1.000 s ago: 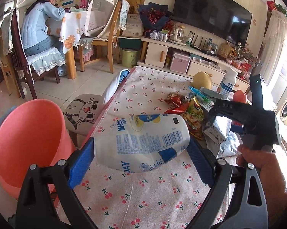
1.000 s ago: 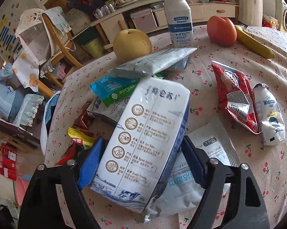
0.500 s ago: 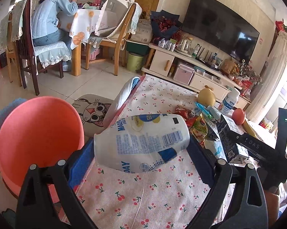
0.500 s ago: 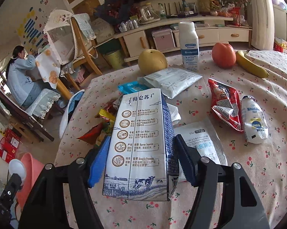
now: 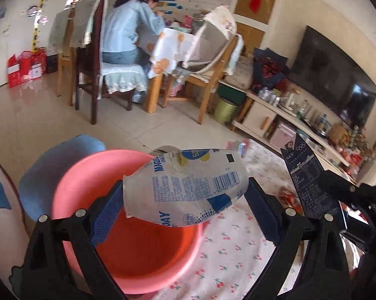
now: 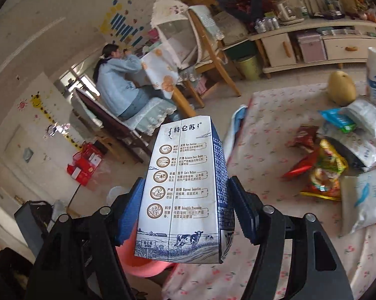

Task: Collect trash
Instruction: 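Drop the yogurt bottle and milk carton into the pink bucket with both grippers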

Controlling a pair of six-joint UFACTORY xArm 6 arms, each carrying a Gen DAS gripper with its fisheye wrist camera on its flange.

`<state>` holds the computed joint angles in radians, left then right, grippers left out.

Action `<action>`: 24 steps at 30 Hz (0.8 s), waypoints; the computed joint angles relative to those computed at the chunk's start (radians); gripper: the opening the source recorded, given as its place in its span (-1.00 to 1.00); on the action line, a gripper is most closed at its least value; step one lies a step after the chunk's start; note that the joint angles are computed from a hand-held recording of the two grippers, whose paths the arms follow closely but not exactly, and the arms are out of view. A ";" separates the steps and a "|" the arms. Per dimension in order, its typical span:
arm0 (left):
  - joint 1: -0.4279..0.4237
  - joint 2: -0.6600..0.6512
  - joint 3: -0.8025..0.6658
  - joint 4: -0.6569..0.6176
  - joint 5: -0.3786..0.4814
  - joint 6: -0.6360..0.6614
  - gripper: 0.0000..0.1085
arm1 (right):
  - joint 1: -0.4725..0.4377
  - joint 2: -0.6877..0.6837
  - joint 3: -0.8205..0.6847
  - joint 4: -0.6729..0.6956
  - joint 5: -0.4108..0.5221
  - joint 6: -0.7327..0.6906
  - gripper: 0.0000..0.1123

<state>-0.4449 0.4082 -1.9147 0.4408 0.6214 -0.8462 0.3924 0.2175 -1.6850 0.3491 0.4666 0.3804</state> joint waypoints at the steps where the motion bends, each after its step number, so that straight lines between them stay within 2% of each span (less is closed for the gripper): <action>1: 0.015 0.007 -0.013 -0.009 0.033 -0.020 0.73 | 0.017 0.053 -0.072 0.031 0.029 -0.029 0.20; 6: 0.074 0.076 -0.124 -0.070 0.239 -0.080 0.73 | 0.077 0.298 -0.403 0.098 0.172 -0.073 0.21; 9: 0.102 0.057 -0.089 -0.021 0.258 -0.198 0.73 | 0.087 0.426 -0.582 0.063 0.281 -0.028 0.23; 11: 0.112 0.053 -0.078 -0.005 0.260 -0.242 0.73 | 0.088 0.435 -0.582 0.066 0.288 -0.025 0.36; 12: 0.111 0.059 -0.087 0.006 0.267 -0.248 0.73 | 0.084 0.409 -0.535 0.072 0.266 -0.028 0.51; 13: 0.107 0.065 -0.097 0.022 0.274 -0.243 0.74 | 0.083 0.381 -0.488 0.056 0.240 -0.013 0.57; 19: 0.076 0.048 -0.064 0.185 0.194 -0.249 0.76 | 0.052 0.152 -0.125 0.085 0.048 -0.044 0.62; 22: 0.063 0.063 -0.088 0.180 0.193 -0.197 0.77 | 0.037 0.042 0.034 0.007 -0.035 -0.008 0.66; 24: 0.053 0.092 -0.136 0.165 0.237 -0.154 0.76 | 0.025 -0.021 0.124 -0.083 -0.079 0.043 0.69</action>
